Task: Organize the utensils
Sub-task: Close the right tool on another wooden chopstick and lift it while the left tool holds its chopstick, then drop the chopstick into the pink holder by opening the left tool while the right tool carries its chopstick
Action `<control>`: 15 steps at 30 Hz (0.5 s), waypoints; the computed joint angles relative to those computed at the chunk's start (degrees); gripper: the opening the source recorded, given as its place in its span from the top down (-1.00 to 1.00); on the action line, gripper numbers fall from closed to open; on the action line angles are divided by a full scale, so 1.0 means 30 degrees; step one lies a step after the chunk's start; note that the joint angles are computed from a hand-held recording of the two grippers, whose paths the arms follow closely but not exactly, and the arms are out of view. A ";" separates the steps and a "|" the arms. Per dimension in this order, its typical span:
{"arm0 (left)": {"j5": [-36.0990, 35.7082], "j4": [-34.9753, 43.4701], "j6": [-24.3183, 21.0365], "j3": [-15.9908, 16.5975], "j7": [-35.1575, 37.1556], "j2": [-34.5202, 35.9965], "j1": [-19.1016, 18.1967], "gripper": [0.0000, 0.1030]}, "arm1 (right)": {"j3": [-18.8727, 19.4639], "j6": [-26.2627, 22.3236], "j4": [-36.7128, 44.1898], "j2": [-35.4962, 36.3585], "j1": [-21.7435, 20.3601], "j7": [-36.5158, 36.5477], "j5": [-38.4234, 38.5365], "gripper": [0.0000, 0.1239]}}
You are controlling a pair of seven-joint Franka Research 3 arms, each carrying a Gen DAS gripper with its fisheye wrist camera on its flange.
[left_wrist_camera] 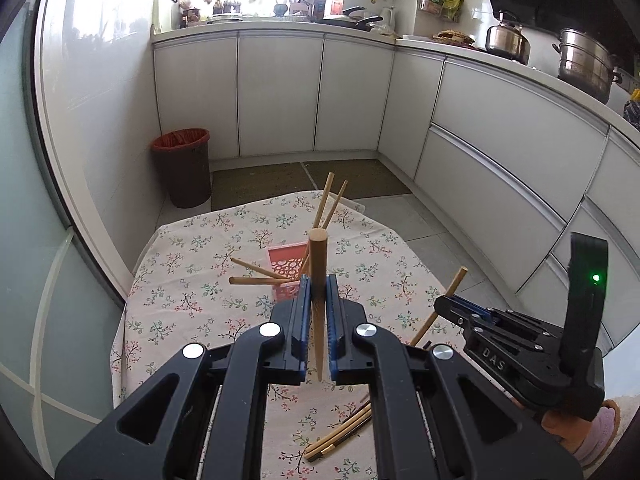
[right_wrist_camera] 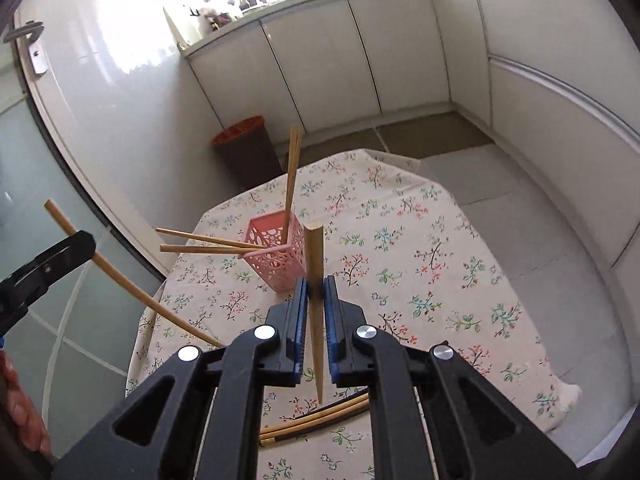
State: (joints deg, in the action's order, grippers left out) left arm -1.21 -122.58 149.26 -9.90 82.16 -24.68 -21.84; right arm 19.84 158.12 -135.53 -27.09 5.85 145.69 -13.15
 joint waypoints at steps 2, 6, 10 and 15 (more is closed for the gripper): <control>-0.0139 0.0366 0.0072 -0.0022 -0.0106 0.0141 -0.0047 0.87 | -0.0394 0.0069 -0.0265 -0.0716 0.0249 -0.0355 0.0248 0.86; 0.0516 0.1636 0.0238 -0.0537 -0.0806 0.0860 0.0406 0.87 | -0.0530 -0.0060 -0.0273 -0.1788 -0.0031 -0.0948 0.0533 0.87; 0.1965 0.3486 0.0908 -0.1227 -0.2410 0.2236 0.1305 0.87 | -0.0790 0.0054 -0.0137 -0.2276 -0.0264 -0.1708 0.1154 0.87; 0.4840 0.6069 0.1130 -0.2112 -0.5454 0.4604 0.2417 0.87 | -0.0893 0.0344 -0.0106 -0.2518 -0.0685 -0.2492 0.1763 0.87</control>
